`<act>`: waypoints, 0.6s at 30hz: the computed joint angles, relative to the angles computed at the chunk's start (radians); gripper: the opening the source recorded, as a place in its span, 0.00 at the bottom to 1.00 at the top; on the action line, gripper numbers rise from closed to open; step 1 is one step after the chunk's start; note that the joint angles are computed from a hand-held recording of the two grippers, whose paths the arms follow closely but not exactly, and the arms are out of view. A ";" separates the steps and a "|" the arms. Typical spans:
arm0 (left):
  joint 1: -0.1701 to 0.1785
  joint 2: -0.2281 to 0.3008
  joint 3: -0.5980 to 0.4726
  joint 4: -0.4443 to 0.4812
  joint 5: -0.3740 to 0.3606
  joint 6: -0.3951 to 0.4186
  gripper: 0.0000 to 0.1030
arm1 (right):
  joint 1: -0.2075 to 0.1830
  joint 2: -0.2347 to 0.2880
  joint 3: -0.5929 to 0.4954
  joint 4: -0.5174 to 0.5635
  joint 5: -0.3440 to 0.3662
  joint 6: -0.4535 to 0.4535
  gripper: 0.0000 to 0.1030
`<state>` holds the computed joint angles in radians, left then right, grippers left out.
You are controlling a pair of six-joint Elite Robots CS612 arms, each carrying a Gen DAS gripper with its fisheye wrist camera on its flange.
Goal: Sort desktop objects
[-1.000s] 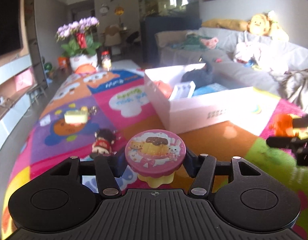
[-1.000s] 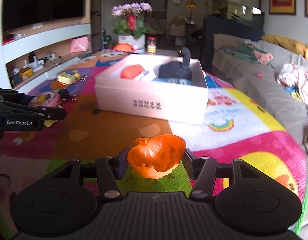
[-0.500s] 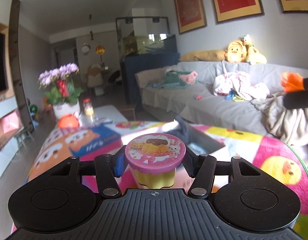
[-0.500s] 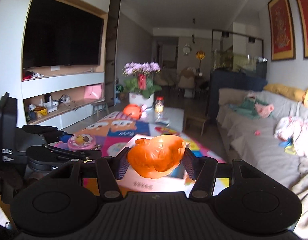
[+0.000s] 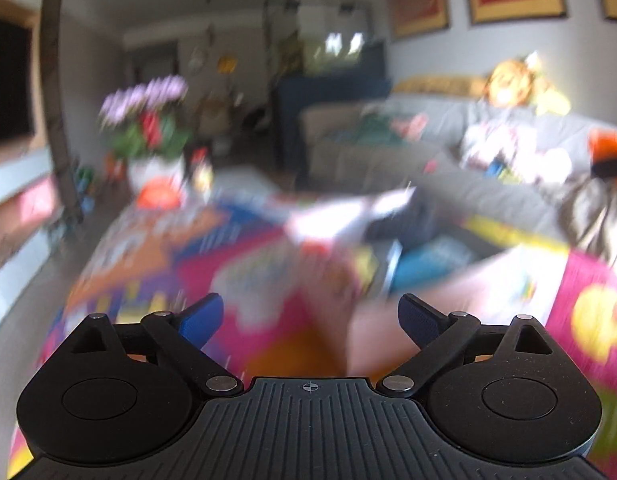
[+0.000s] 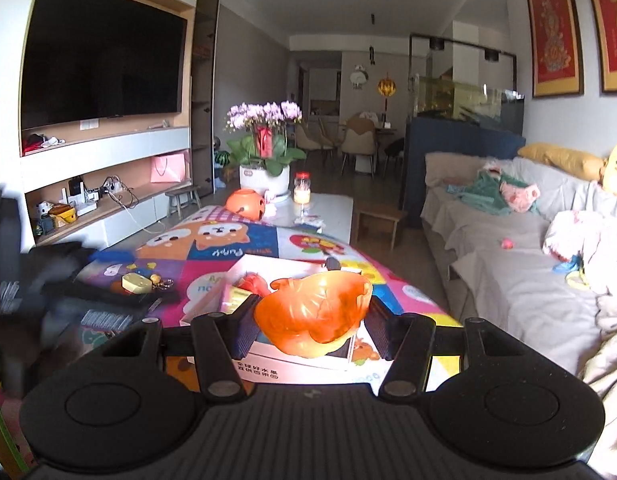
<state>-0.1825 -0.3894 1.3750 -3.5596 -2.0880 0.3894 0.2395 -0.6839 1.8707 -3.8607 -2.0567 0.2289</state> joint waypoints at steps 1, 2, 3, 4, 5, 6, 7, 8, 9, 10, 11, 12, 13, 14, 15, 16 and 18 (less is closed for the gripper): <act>0.007 0.003 0.000 0.034 0.017 0.004 0.96 | -0.007 -0.002 -0.005 0.016 0.023 0.012 0.54; 0.013 0.005 0.001 0.058 0.033 0.006 0.96 | -0.016 -0.004 -0.012 0.033 0.054 0.022 0.54; 0.018 0.007 0.000 0.076 0.047 0.009 0.96 | -0.026 -0.006 -0.022 0.051 0.088 0.031 0.54; 0.022 0.009 -0.001 0.088 0.060 0.011 0.96 | -0.037 -0.007 -0.036 0.072 0.121 0.039 0.54; 0.028 0.013 -0.004 0.095 0.067 0.011 0.97 | -0.048 -0.008 -0.053 0.094 0.149 0.044 0.54; 0.033 0.015 -0.005 0.097 0.068 0.008 0.97 | -0.057 -0.008 -0.074 0.116 0.170 0.049 0.54; 0.038 0.017 -0.008 0.096 0.065 -0.001 0.97 | -0.063 -0.005 -0.098 0.136 0.183 0.054 0.54; 0.042 0.019 -0.010 0.096 0.062 -0.012 0.97 | -0.070 -0.002 -0.124 0.156 0.189 0.058 0.54; 0.045 0.019 -0.013 0.097 0.060 -0.027 0.98 | -0.077 0.006 -0.157 0.180 0.189 0.059 0.54; 0.049 0.020 -0.015 0.097 0.060 -0.038 0.98 | -0.082 0.017 -0.196 0.211 0.179 0.057 0.54; 0.051 0.021 -0.019 0.096 0.065 -0.049 0.98 | -0.082 0.031 -0.239 0.246 0.153 0.052 0.58; 0.055 0.024 -0.024 0.093 0.073 -0.058 0.98 | -0.082 0.048 -0.285 0.287 0.123 0.045 0.64; 0.059 0.027 -0.025 0.083 0.082 -0.066 0.99 | -0.082 0.066 -0.324 0.320 0.091 0.045 0.72; 0.062 0.032 -0.030 0.079 0.092 -0.075 0.99 | -0.081 0.081 -0.356 0.345 0.067 0.049 0.72; 0.067 0.036 -0.036 0.081 0.098 -0.083 0.99 | -0.082 0.089 -0.374 0.373 0.067 0.058 0.72; 0.072 0.039 -0.041 0.087 0.100 -0.095 0.99 | -0.085 0.094 -0.385 0.391 0.080 0.072 0.72; 0.083 0.042 -0.060 0.127 0.085 -0.146 0.99 | -0.085 0.100 -0.390 0.401 0.107 0.100 0.72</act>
<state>-0.0992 -0.3476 1.3154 -3.4325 -2.0027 0.2431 0.1549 -0.5839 1.4803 -3.4597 -1.9500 0.3288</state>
